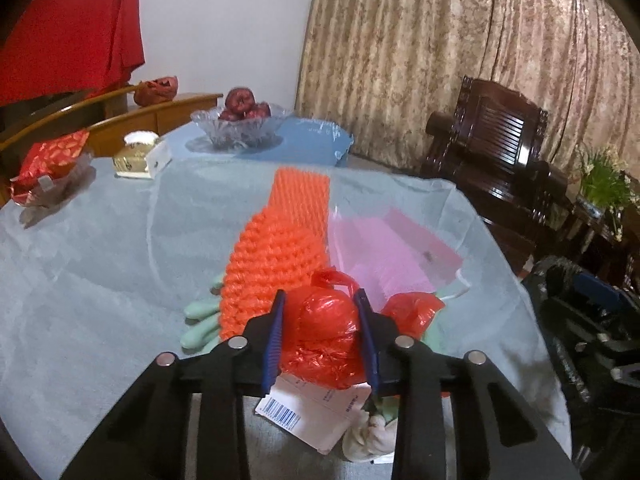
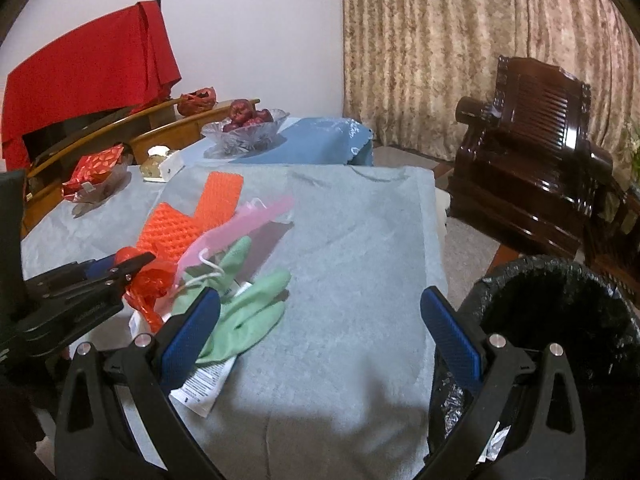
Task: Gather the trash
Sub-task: 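Grasp the red plastic bag with the left tool while the right tool grasps the pink mask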
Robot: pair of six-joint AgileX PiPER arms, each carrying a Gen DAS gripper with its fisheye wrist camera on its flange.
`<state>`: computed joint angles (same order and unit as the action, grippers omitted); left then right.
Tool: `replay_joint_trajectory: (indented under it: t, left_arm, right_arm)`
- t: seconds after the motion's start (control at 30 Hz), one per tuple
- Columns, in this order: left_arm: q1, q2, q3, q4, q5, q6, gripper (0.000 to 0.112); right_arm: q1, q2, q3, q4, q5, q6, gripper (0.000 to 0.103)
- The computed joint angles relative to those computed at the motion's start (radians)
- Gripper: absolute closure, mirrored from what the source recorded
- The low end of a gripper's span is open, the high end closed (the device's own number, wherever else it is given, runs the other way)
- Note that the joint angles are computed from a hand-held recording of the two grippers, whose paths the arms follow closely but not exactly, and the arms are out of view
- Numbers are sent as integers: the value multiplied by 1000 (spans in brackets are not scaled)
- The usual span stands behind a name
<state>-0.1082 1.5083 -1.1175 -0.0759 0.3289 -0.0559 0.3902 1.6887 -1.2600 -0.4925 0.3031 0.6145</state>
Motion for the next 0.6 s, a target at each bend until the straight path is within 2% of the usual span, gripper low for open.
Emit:
replay_joint_trajectory:
  t: [0.27,0.43,0.6]
  left_arm:
    - [118,-112,20,-114,29,130,80]
    - [193,-121,30,-79,33,130,80]
    - [217,-90,17,-44,11,111,80]
  right_arm:
    - [58,35,-85,12,5,-12,6]
    - [97,91,-168,37,19,-41,6]
    - [112,172,-287,72,67,-65,6]
